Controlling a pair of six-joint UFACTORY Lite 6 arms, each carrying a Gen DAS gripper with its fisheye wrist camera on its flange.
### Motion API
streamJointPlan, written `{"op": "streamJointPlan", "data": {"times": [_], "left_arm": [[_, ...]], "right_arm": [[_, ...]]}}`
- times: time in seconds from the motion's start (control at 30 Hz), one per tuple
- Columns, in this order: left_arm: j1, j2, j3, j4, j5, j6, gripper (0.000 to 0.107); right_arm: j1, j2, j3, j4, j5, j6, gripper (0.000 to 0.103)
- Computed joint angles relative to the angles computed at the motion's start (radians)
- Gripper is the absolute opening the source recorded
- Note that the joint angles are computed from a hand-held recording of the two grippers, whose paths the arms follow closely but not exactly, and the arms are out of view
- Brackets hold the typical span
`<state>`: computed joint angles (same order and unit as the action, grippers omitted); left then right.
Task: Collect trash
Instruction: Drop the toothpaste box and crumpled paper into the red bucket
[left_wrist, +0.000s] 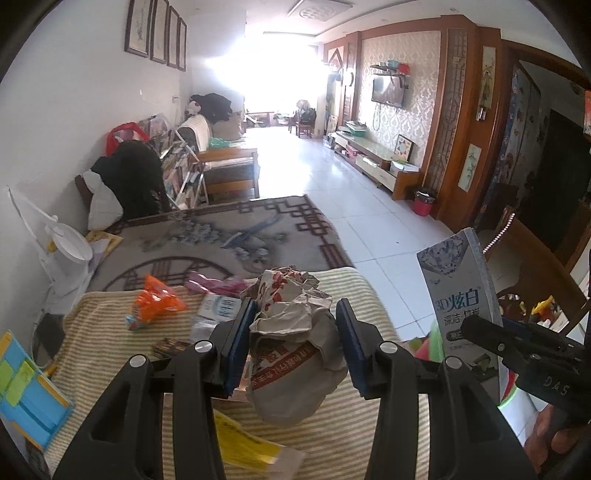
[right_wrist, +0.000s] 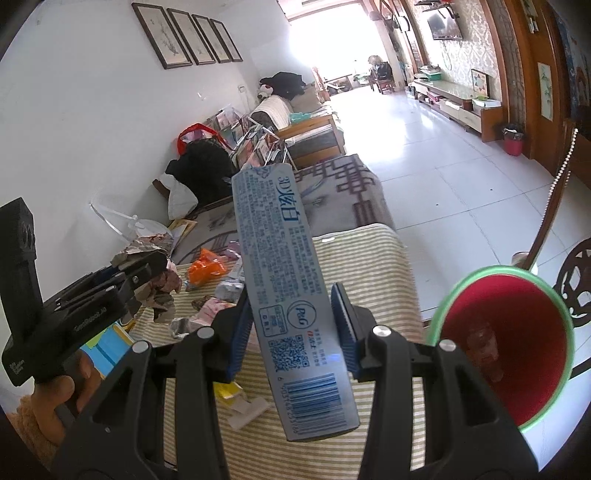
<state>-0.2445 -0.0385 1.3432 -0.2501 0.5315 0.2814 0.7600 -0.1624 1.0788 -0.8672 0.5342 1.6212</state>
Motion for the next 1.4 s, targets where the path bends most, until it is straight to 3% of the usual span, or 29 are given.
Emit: {"op": "streamJointPlan", "data": {"times": [0.27, 0.43, 0.6, 0.63, 0.7, 0.73, 0.87, 1.1, 1.2, 1.27, 1.4], "left_arm": [[-0.248, 0.012, 0.008, 0.271, -0.012, -0.379, 0.043], [-0.318, 0.076, 0.043, 0.175, -0.01, -0.376, 0.044], [-0.401, 0.185, 0.077, 0.098, -0.033, -0.351, 0.043], [-0.412, 0.208, 0.087, 0.086, -0.035, -0.344, 0.042], [-0.442, 0.265, 0.116, 0.037, -0.042, -0.308, 0.042], [-0.455, 0.291, 0.134, 0.011, -0.044, -0.285, 0.042], [-0.497, 0.379, 0.188, -0.12, -0.049, -0.144, 0.042], [-0.562, 0.594, 0.371, -0.295, -0.011, 0.046, 0.042], [-0.595, 0.668, 0.449, -0.277, 0.001, 0.035, 0.05], [-0.602, 0.697, 0.487, -0.272, 0.022, 0.022, 0.061], [-0.588, 0.619, 0.39, -0.306, -0.025, 0.068, 0.073]], "right_arm": [[-0.131, -0.247, -0.235, 0.116, -0.023, -0.134, 0.041], [-0.259, -0.387, -0.404, 0.216, -0.012, -0.246, 0.041], [-0.503, -0.515, -0.577, 0.484, -0.07, -0.563, 0.042], [-0.528, -0.521, -0.591, 0.508, -0.073, -0.595, 0.045], [-0.57, -0.549, -0.619, 0.525, -0.067, -0.618, 0.065], [-0.588, -0.597, -0.645, 0.543, -0.056, -0.641, 0.074], [-0.689, -0.731, -0.68, 0.612, 0.02, -0.763, 0.081], [-0.696, -0.919, -0.708, 0.522, 0.219, -0.701, 0.085], [-0.676, -0.968, -0.706, 0.48, 0.291, -0.664, 0.089], [-0.692, -1.006, -0.71, 0.491, 0.32, -0.679, 0.089], [-0.613, -1.013, -0.706, 0.433, 0.36, -0.574, 0.089]]}}
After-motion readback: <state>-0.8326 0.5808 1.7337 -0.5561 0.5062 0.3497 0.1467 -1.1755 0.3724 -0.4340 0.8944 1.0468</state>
